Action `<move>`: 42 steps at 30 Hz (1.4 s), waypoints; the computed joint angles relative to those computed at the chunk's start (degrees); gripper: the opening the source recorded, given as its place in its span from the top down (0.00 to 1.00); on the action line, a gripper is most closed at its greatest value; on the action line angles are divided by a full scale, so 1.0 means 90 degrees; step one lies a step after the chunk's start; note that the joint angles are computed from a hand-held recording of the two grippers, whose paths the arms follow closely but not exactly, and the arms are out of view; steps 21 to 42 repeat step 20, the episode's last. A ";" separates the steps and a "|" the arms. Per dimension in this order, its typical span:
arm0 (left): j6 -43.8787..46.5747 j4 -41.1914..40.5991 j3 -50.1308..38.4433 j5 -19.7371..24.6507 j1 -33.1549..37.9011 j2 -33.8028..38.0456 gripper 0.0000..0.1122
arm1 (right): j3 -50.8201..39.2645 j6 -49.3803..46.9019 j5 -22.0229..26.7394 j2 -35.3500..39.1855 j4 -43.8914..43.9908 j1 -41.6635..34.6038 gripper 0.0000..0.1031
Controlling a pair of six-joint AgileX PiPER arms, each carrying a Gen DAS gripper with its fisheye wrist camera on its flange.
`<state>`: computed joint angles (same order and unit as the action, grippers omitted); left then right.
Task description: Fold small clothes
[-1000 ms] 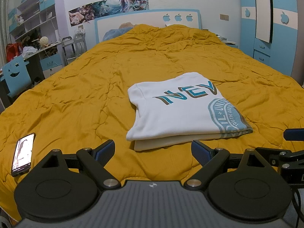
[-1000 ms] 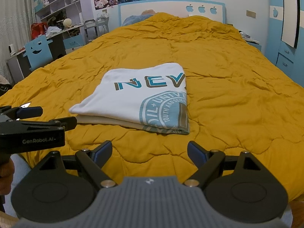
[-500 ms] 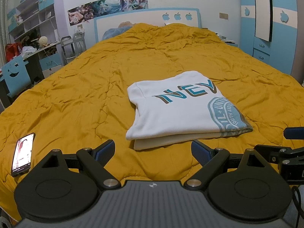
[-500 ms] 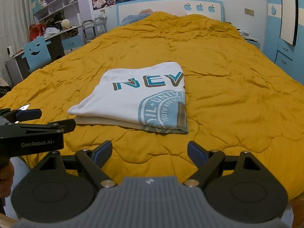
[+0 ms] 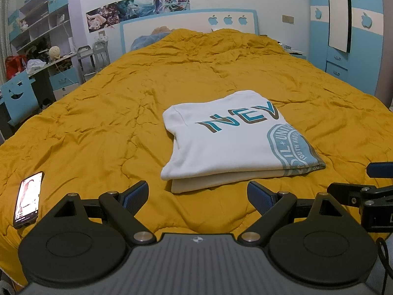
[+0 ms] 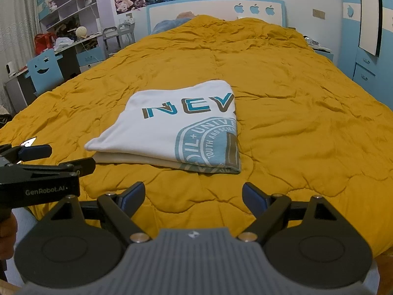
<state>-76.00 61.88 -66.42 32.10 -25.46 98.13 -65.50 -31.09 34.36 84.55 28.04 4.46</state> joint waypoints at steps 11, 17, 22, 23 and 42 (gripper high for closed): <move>0.0163 -0.0198 0.0002 -0.0159 0.0082 -0.0002 0.08 | 0.0010 0.0165 -0.0018 -0.0034 -0.0109 0.0046 0.20; 0.0297 -0.0326 0.0010 -0.0197 0.0125 -0.0022 0.08 | 0.0012 0.0187 -0.0010 -0.0028 -0.0119 0.0049 0.20; 0.0264 -0.0294 0.0000 -0.0171 0.0120 -0.0010 0.08 | 0.0020 0.0198 -0.0012 -0.0031 -0.0125 0.0059 0.20; 0.0264 -0.0294 0.0000 -0.0171 0.0120 -0.0010 0.08 | 0.0020 0.0198 -0.0012 -0.0031 -0.0125 0.0059 0.20; 0.0264 -0.0294 0.0000 -0.0171 0.0120 -0.0010 0.08 | 0.0020 0.0198 -0.0012 -0.0031 -0.0125 0.0059 0.20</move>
